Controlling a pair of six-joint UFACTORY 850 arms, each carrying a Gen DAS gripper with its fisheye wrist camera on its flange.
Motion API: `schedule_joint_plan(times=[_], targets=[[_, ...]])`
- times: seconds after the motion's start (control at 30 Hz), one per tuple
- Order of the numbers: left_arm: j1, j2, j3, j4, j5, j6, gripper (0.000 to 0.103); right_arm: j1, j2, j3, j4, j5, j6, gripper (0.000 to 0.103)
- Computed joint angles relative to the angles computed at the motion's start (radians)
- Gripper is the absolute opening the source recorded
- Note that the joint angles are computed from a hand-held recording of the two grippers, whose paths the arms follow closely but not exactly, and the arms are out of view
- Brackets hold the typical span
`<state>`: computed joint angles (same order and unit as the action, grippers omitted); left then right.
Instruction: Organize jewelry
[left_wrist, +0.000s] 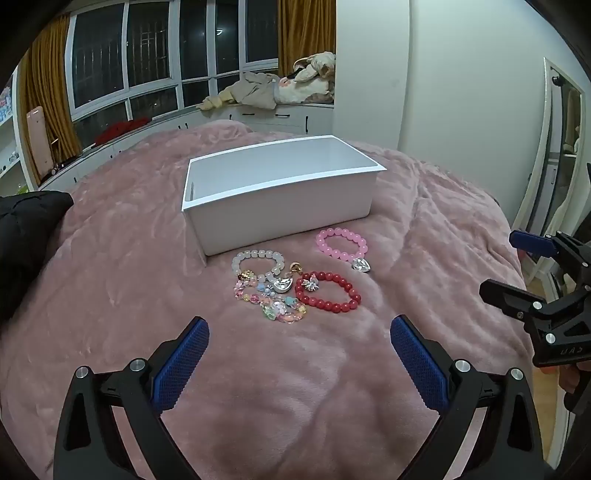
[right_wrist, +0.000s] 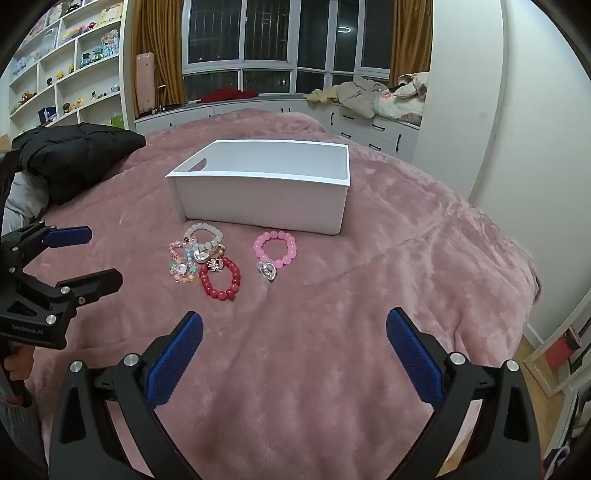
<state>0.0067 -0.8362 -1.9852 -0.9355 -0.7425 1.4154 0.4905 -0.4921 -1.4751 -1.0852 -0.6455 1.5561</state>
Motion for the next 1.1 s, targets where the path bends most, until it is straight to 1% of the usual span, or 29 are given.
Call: schedule_joint_plan(times=[0.03, 0.07, 0.1, 0.17, 0.2, 0.27, 0.33, 0.4, 0.43, 0.5, 0.6, 0.63, 0.73, 0.9, 1.1], targets=[[0.000, 0.002, -0.001, 0.011, -0.001, -0.010, 0.099, 0.000, 0.000, 0.000, -0.001, 0.002, 0.003, 0.098], [-0.005, -0.016, -0.033, 0.063, -0.018, -0.062, 0.099, 0.000, -0.001, -0.001, -0.001, 0.001, 0.005, 0.098], [-0.006, -0.019, -0.039, 0.073, -0.015, -0.073, 0.099, 0.001, -0.003, -0.003, -0.004, -0.003, 0.010, 0.098], [-0.007, -0.027, -0.052, 0.072, -0.015, -0.083, 0.099, -0.001, -0.004, -0.005, -0.012, -0.002, 0.020, 0.098], [-0.011, -0.017, -0.037, 0.067, -0.012, -0.080, 0.099, -0.001, -0.005, -0.006, -0.016, 0.003, 0.026, 0.098], [-0.017, -0.016, -0.037, 0.071, -0.004, -0.094, 0.099, -0.006, -0.006, -0.004, -0.017, 0.022, 0.029, 0.098], [-0.012, -0.007, -0.026, 0.057, -0.002, -0.064, 0.099, -0.012, -0.018, -0.020, 0.022, 0.032, -0.005, 0.098], [-0.013, -0.004, -0.019, 0.041, 0.000, -0.037, 0.099, -0.026, -0.013, -0.004, 0.024, 0.064, -0.012, 0.098], [-0.012, -0.005, -0.019, 0.032, -0.003, -0.023, 0.099, -0.027, -0.015, -0.005, 0.025, 0.066, -0.018, 0.098], [0.001, 0.004, -0.002, -0.010, -0.018, 0.024, 0.099, -0.029, -0.017, -0.006, 0.015, 0.064, -0.017, 0.098], [0.009, -0.009, -0.021, -0.027, -0.067, 0.026, 0.099, -0.030, -0.015, -0.004, 0.000, 0.056, 0.000, 0.098], [0.008, -0.012, -0.024, -0.023, -0.067, 0.020, 0.099, -0.031, -0.015, -0.005, -0.001, 0.054, -0.003, 0.098], [0.001, -0.001, -0.005, -0.017, -0.032, 0.022, 0.099, -0.030, -0.012, -0.004, -0.007, 0.046, 0.003, 0.098], [0.001, -0.008, -0.017, -0.006, -0.041, 0.008, 0.099, -0.030, -0.015, -0.005, 0.001, 0.044, -0.004, 0.098], [0.000, -0.010, -0.018, 0.005, -0.034, 0.004, 0.099, -0.031, -0.017, -0.006, -0.002, 0.042, -0.010, 0.098]])
